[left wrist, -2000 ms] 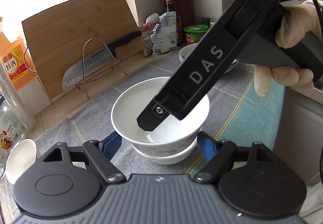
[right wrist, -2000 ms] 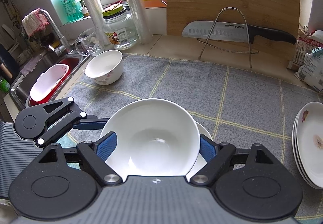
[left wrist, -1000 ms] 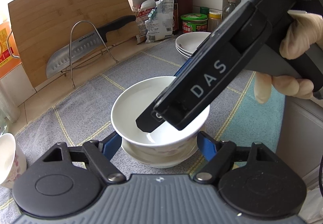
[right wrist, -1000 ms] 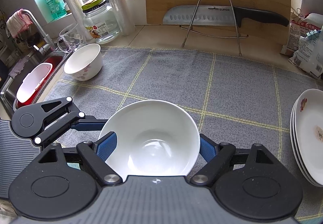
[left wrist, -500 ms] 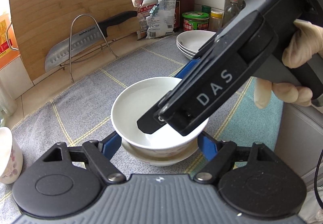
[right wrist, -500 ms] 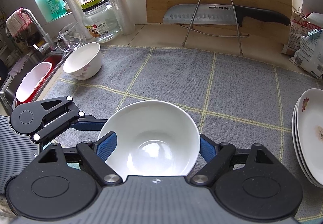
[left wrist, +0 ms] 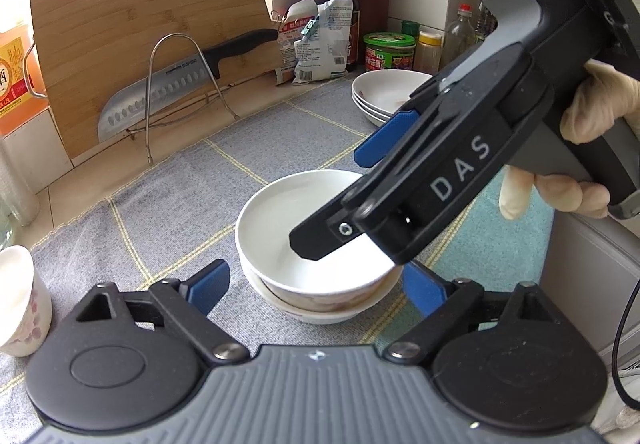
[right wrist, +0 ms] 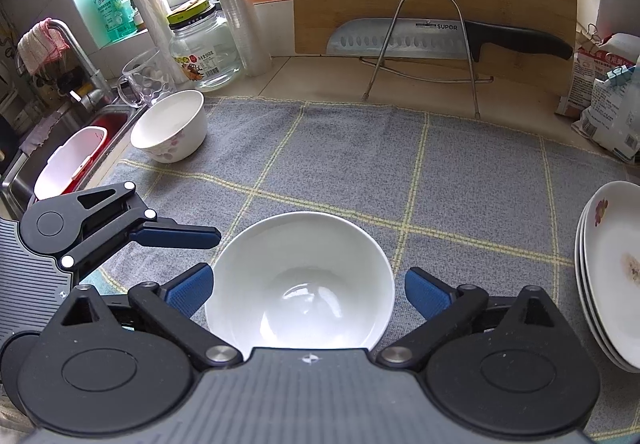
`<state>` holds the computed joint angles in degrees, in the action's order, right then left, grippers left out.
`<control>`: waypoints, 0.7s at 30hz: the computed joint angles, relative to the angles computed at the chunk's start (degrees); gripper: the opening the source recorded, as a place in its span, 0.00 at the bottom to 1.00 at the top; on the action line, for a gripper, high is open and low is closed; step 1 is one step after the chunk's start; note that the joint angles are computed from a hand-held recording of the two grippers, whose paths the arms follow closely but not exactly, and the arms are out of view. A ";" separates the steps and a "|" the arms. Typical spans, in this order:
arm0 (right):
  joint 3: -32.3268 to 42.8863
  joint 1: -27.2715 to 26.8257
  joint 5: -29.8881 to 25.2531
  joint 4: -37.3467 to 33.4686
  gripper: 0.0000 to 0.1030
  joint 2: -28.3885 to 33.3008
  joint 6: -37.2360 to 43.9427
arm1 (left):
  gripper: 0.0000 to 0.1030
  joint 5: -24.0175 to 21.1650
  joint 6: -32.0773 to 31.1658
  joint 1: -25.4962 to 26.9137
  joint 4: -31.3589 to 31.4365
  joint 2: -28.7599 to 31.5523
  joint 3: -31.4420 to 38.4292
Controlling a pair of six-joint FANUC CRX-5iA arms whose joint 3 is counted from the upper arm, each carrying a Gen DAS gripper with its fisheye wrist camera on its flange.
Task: Organize plates and bowls
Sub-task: 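Open the right gripper and withdraw it from the stacked bowls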
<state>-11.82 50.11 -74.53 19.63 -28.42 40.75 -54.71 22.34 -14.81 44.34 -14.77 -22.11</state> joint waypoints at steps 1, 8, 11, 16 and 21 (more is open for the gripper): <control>-0.46 0.74 -0.38 0.92 1.00 -0.27 -0.91 | 0.91 -0.11 0.12 0.21 -0.09 -0.27 -0.11; -5.27 7.73 -4.06 8.52 1.00 -2.73 -8.98 | 0.91 -1.02 2.57 1.82 -0.89 -1.74 -1.12; -7.61 11.19 -5.40 11.81 1.00 -3.73 -12.53 | 0.91 -1.17 3.69 2.37 -1.00 -2.27 -1.59; -9.80 13.49 -6.13 14.72 1.00 -4.69 -16.21 | 0.91 -0.61 5.09 2.73 -1.68 -3.13 -2.14; -10.90 13.90 -5.82 15.44 1.00 -5.22 -16.68 | 0.91 0.17 6.99 2.99 -2.61 -4.42 -2.83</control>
<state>-22.71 64.01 -80.35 35.08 -33.64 24.07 -54.53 29.33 -11.81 41.73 -19.19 -24.94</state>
